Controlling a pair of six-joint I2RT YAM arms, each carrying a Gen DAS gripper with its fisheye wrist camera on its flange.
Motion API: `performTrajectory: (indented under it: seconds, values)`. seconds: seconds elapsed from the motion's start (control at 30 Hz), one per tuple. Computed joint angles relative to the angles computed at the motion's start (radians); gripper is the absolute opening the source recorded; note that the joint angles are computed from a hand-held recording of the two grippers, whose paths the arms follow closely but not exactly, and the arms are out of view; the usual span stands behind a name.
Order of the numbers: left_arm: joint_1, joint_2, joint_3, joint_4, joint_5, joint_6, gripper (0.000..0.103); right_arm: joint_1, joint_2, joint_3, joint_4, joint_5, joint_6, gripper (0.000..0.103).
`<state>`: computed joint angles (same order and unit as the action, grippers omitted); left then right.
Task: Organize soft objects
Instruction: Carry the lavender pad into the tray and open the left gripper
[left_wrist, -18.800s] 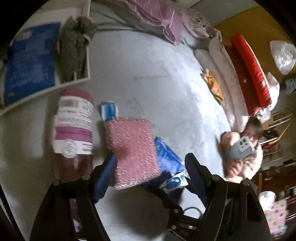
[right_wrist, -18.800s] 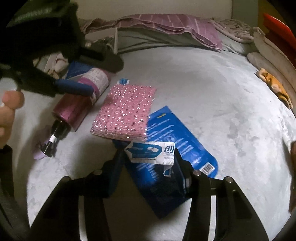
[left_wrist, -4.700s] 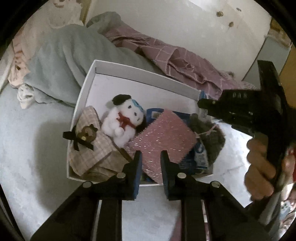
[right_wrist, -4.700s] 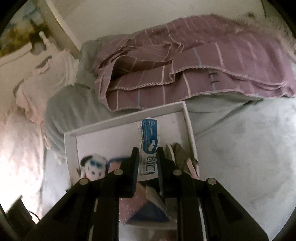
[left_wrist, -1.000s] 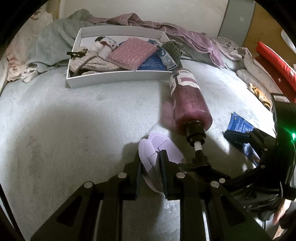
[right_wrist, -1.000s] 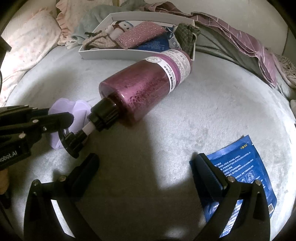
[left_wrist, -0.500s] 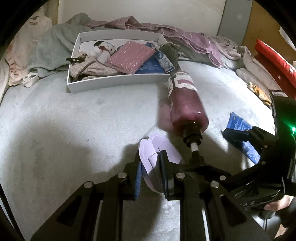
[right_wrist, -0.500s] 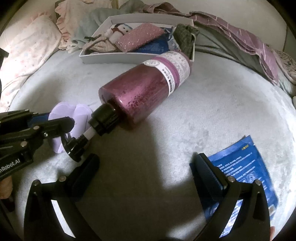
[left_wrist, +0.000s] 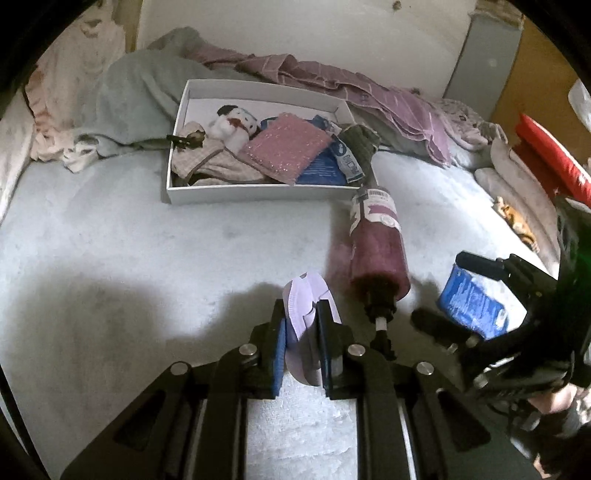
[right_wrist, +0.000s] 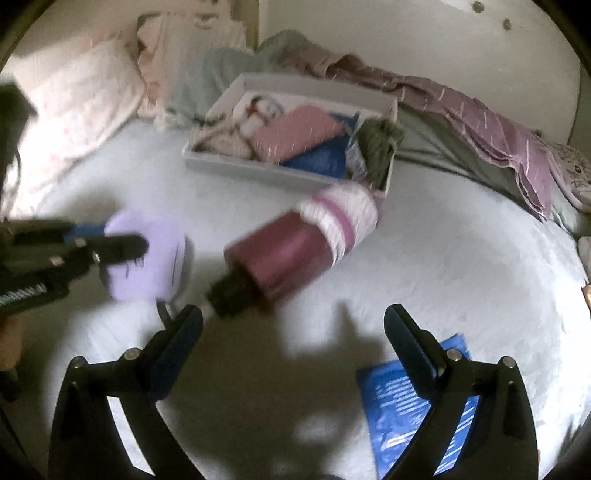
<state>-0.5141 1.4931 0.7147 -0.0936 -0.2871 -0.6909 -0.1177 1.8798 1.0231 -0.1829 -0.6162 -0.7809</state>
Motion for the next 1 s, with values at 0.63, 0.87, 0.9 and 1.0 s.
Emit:
performTrajectory:
  seconds: [0.63, 0.87, 0.9, 1.0]
  values:
    - [0.331, 0.148, 0.312, 0.074, 0.279, 0.228, 0.014, 0.140, 0.220, 0.516, -0.225, -0.104, 0.103, 0.098]
    - [0.454, 0.272, 0.495, -0.010, 0.229, 0.240, 0.014, 0.179, 0.401, 0.813, -0.364, -0.173, 0.229, 0.098]
    - [0.465, 0.280, 0.509, -0.026, 0.195, 0.248, 0.014, 0.180, 0.419, 0.840, -0.384, -0.187, 0.242, 0.098]
    - [0.502, 0.309, 0.529, -0.030, 0.135, 0.268, 0.014, 0.178, 0.437, 0.861, -0.406, -0.205, 0.257, 0.098]
